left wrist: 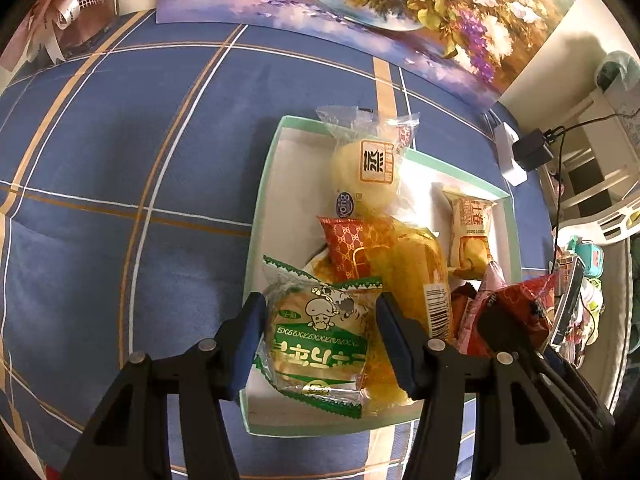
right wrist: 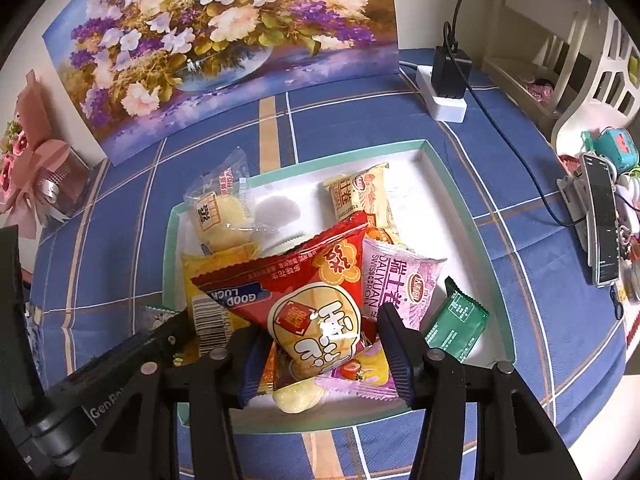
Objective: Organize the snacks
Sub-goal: 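Carry both snacks over the tray and open both tools to drop them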
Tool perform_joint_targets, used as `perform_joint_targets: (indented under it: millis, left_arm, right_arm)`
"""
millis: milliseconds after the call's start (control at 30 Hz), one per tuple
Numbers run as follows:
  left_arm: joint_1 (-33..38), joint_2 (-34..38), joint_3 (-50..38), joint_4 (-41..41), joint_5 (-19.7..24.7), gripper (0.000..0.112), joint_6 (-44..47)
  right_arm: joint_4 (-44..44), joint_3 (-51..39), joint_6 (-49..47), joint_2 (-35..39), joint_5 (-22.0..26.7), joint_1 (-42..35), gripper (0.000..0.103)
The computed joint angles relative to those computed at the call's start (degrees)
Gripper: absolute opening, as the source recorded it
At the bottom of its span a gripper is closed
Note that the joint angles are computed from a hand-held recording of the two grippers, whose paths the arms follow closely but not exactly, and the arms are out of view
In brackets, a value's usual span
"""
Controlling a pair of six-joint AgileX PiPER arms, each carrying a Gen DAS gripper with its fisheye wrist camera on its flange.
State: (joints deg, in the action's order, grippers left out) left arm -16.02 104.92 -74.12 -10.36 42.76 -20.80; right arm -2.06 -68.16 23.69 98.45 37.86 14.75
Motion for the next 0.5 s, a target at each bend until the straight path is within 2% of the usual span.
perform_joint_targets:
  millis: [233,333,500]
  left_arm:
    - [0.8,0.4,0.1,-0.8,0.3,0.059,-1.0]
    - [1.8,-0.5,0.7,-1.6,-0.1,0.070,-0.7]
    - [3.0,-1.6,1.1,-3.0,0.1,0.070,0.3]
  right_arm:
    - [-0.7,-0.5,0.3,0.8,0.2,0.4,0.056]
    - [-0.8,-0.7,0.6,0.8,0.4,0.4,0.056]
    - [-2.0,-0.7,1.6,0.4,0.8,0.7,0.057]
